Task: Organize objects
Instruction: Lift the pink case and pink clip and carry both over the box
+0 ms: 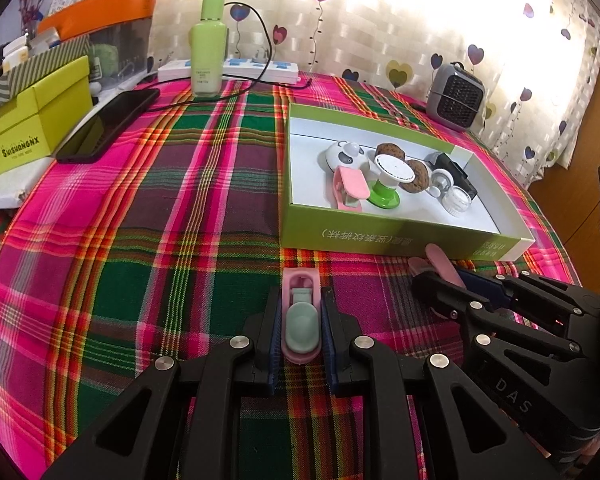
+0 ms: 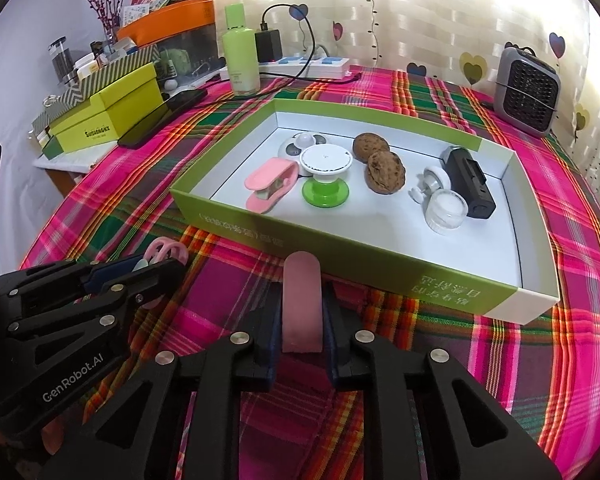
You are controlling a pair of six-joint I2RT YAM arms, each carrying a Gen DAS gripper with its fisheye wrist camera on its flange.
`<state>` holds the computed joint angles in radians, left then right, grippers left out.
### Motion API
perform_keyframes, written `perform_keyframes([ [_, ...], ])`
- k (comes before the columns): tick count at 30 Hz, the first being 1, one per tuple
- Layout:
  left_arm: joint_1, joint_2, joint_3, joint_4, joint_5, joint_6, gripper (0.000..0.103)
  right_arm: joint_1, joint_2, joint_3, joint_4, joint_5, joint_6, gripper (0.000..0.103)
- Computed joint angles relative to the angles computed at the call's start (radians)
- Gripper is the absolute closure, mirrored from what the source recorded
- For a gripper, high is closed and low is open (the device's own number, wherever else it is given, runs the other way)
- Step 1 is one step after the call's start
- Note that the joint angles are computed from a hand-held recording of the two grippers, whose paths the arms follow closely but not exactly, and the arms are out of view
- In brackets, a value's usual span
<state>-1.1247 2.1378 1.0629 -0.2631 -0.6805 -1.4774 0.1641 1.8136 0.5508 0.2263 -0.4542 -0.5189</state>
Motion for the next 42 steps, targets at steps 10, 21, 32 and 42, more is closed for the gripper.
perform_keyframes([
  [10,0.000,0.001,0.003,-0.002,0.000,-0.001,0.087,-0.018,-0.010,-0.014,-0.009,-0.017,-0.009,0.084],
  [21,0.000,0.003,0.006,-0.008,0.000,0.000,0.087,-0.053,-0.014,-0.011,-0.040,-0.048,-0.022,0.084],
  [32,-0.001,0.010,0.027,-0.030,0.000,-0.002,0.087,-0.108,-0.019,0.005,-0.090,-0.082,-0.053,0.084],
  [42,-0.003,-0.007,0.042,-0.041,-0.015,0.026,0.087,-0.148,-0.044,0.021,-0.140,-0.118,-0.088,0.084],
])
